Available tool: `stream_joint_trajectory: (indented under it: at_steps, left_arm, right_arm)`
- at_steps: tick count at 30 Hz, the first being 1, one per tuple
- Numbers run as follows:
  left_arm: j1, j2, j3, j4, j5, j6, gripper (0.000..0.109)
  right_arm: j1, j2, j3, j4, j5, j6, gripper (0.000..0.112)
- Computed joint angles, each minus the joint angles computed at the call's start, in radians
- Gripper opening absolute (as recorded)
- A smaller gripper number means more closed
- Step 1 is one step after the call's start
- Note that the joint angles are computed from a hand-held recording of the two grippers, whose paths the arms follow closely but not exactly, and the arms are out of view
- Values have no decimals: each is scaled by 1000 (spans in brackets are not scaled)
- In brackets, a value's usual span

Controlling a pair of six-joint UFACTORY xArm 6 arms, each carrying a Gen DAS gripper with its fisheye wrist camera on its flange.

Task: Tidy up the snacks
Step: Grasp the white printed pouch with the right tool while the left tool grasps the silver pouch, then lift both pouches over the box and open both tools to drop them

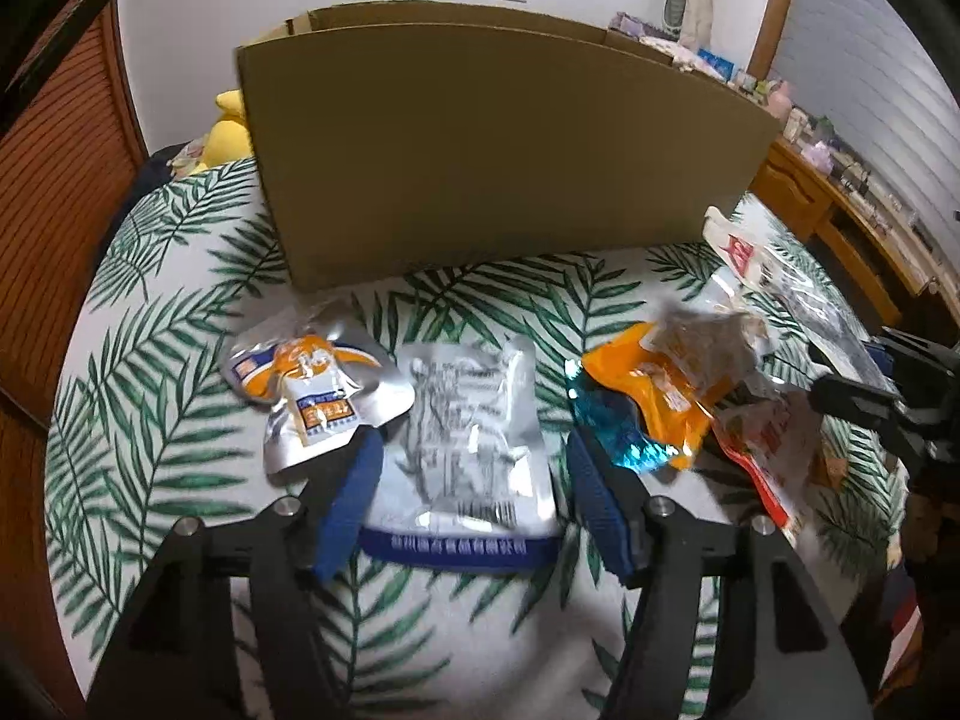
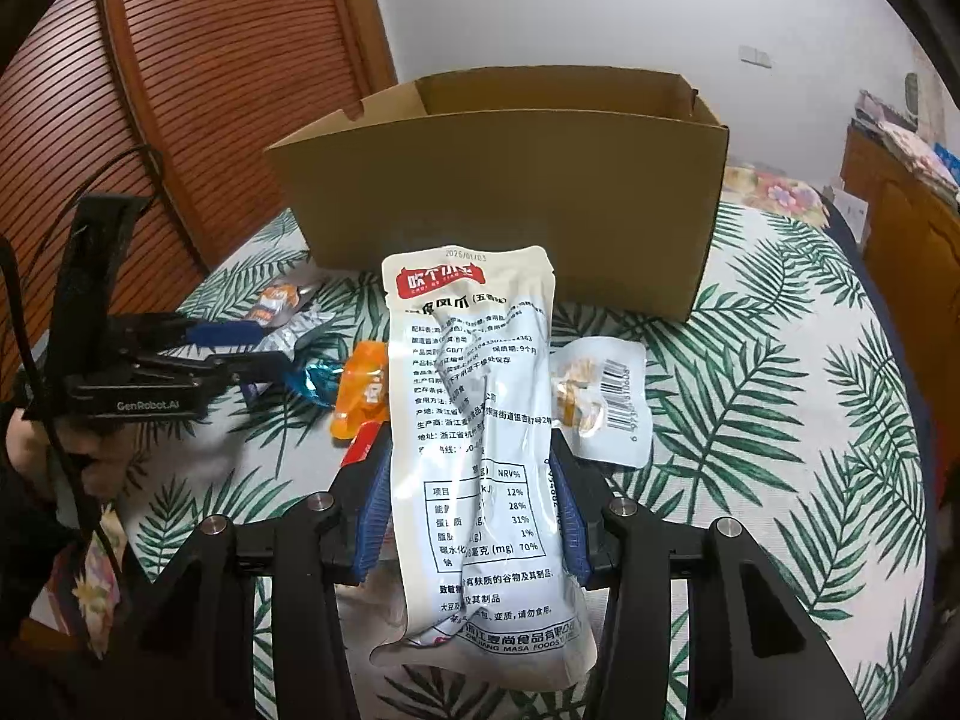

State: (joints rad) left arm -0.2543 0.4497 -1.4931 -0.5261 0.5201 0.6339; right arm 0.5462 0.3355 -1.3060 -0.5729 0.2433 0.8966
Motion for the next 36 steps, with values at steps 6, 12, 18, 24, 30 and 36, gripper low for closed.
stream_joint_trajectory:
  at_steps: [6,12,18,24,30,36]
  left_arm:
    - [-7,26,-28,57,17,-25,64]
    - [-9,-41,72,66,-25,-34,63]
    - [-14,-77,135,78,-62,-14,61]
    - [-17,-120,208,-59,-110,108,59]
    - [-9,-148,244,-119,-117,148,59]
    - [-7,-158,232,-157,-123,172,59]
  right_arm:
    - [1,1,-1,-4,-2,-3,47]
    - [0,6,1,3,-9,-3,47]
    - [3,15,-7,3,-12,3,47]
    - [8,1,8,-36,-13,42,47]
    - [10,-2,14,-43,-10,55,47]
    - [12,-3,14,-50,-4,59,47]
